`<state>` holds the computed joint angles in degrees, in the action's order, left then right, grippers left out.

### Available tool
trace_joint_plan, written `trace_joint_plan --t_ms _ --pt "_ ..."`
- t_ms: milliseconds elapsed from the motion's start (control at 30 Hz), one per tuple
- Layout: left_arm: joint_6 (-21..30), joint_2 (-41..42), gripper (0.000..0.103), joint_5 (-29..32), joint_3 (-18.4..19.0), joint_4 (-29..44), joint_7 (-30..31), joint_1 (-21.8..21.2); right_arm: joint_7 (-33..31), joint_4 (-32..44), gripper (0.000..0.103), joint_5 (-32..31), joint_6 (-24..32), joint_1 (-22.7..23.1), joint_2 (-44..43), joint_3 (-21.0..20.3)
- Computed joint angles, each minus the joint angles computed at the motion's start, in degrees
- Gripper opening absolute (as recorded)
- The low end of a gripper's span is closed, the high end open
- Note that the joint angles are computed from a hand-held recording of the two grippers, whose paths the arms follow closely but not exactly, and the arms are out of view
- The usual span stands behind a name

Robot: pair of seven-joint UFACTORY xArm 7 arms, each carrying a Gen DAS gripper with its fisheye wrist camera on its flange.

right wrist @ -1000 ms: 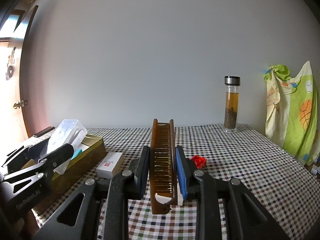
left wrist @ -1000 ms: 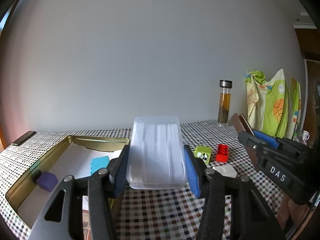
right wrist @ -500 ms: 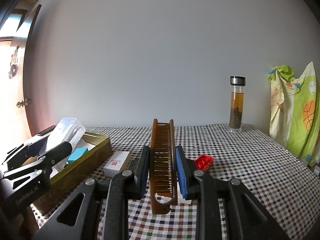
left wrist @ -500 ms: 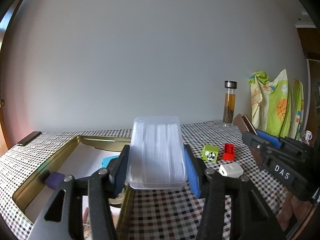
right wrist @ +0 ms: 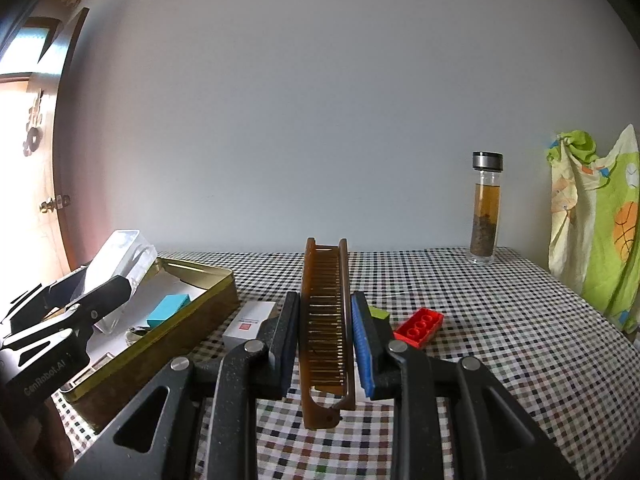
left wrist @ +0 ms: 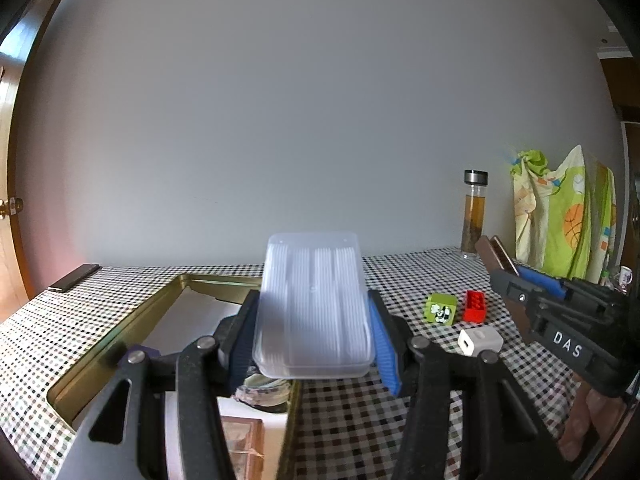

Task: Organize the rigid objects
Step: 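Carry the clear box and the comb over the gold tin with both tools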

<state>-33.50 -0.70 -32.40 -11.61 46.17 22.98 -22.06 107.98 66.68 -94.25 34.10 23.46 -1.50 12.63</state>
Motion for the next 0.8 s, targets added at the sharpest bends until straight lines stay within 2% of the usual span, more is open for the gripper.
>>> trace_joint_plan --t_ms 400,467,533,600,733,800 --pt "-0.9 -1.3 0.051 1.7 0.7 -1.8 -2.9 1.8 -2.1 6.4 0.028 -0.6 0.8 3.7 6.1 -0.2" --pt "-0.5 -1.2 0.051 0.0 0.4 -1.4 -1.2 2.1 -2.2 7.4 0.028 -0.7 0.6 4.5 7.1 -0.5" --pt "-0.1 -1.6 0.051 1.6 1.8 -1.8 -3.4 1.6 -2.0 7.8 0.028 -0.9 0.2 5.1 7.5 -0.9" --pt "0.0 -1.4 0.051 -0.5 0.4 -1.3 -1.1 2.7 -2.2 8.2 0.028 -1.0 -0.3 5.4 7.7 -1.2" --pt "0.6 -1.5 0.051 -0.1 0.7 -1.3 -2.3 3.1 -2.3 8.9 0.028 -1.2 -0.9 5.8 8.3 -1.7" --pt "0.4 -1.3 0.051 -2.1 0.3 -0.9 -0.1 3.2 -2.5 9.6 0.028 -1.2 -1.5 5.9 8.9 -1.9"
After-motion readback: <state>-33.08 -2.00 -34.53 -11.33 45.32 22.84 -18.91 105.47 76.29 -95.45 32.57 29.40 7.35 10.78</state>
